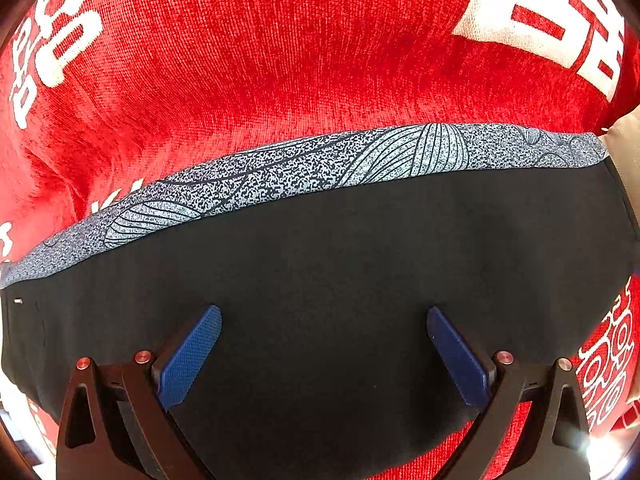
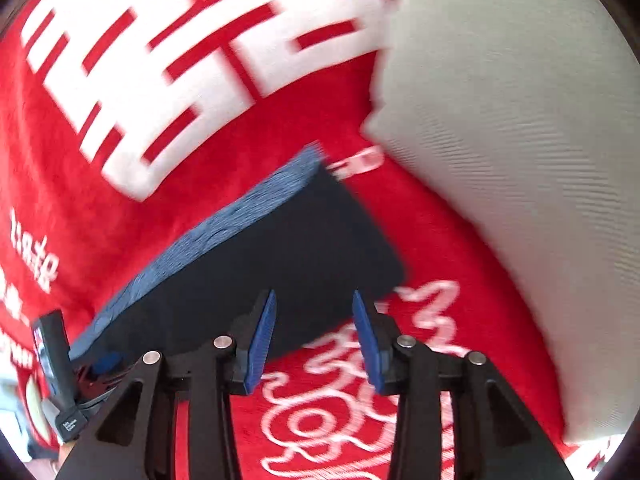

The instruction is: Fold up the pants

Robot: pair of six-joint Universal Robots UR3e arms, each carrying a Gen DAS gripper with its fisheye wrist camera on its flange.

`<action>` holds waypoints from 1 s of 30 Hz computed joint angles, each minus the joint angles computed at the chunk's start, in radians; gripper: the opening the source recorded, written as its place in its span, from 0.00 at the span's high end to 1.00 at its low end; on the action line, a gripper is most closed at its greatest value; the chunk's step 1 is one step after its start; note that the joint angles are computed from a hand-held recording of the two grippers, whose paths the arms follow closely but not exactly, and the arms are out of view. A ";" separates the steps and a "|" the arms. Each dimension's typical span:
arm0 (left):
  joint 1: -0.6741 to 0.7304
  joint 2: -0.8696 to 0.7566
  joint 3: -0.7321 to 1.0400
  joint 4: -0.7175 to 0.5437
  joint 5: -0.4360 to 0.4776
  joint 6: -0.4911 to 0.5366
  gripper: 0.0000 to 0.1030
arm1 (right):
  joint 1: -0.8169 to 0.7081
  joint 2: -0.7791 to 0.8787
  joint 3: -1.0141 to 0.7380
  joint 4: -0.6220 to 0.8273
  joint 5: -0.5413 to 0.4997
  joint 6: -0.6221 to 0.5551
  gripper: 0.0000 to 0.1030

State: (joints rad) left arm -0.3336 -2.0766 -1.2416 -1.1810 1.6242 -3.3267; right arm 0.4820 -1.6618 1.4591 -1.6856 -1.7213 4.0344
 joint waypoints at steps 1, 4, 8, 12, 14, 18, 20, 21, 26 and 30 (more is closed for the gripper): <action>-0.002 -0.002 0.004 -0.002 0.002 0.001 0.00 | 0.000 0.061 0.023 -0.062 0.027 -0.014 0.55; 0.017 -0.018 -0.003 0.006 0.001 0.010 0.00 | 0.031 0.129 0.032 -0.089 -0.005 0.010 0.53; 0.002 -0.019 0.000 0.021 0.001 -0.002 0.00 | -0.007 -0.010 0.159 -0.178 0.101 0.089 0.38; 0.004 -0.022 0.005 0.013 0.002 -0.011 0.00 | -0.068 -0.224 0.401 -0.314 0.218 0.220 0.36; 0.007 -0.022 0.005 0.012 -0.001 -0.008 0.00 | -0.059 -0.259 0.488 -0.396 0.224 0.271 0.36; 0.012 -0.062 0.089 -0.068 -0.005 -0.013 0.00 | -0.050 -0.289 0.579 -0.507 0.231 0.330 0.36; 0.012 -0.084 0.141 -0.117 -0.003 -0.022 0.00 | -0.058 -0.294 0.600 -0.555 0.253 0.332 0.36; 0.012 -0.099 0.171 -0.143 -0.001 -0.029 0.00 | -0.054 -0.303 0.611 -0.570 0.257 0.339 0.36; 0.012 -0.131 0.236 -0.198 0.003 -0.049 0.00 | -0.085 -0.310 0.640 -0.628 0.306 0.341 0.36; 0.018 -0.142 0.257 -0.209 -0.004 -0.042 0.00 | -0.130 -0.357 0.730 -0.714 0.343 0.376 0.36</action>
State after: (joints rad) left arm -0.3154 -2.2183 -0.9843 -1.3896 1.6205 -3.3685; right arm 0.3518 -2.0184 2.1892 -2.3993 -1.3780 4.4106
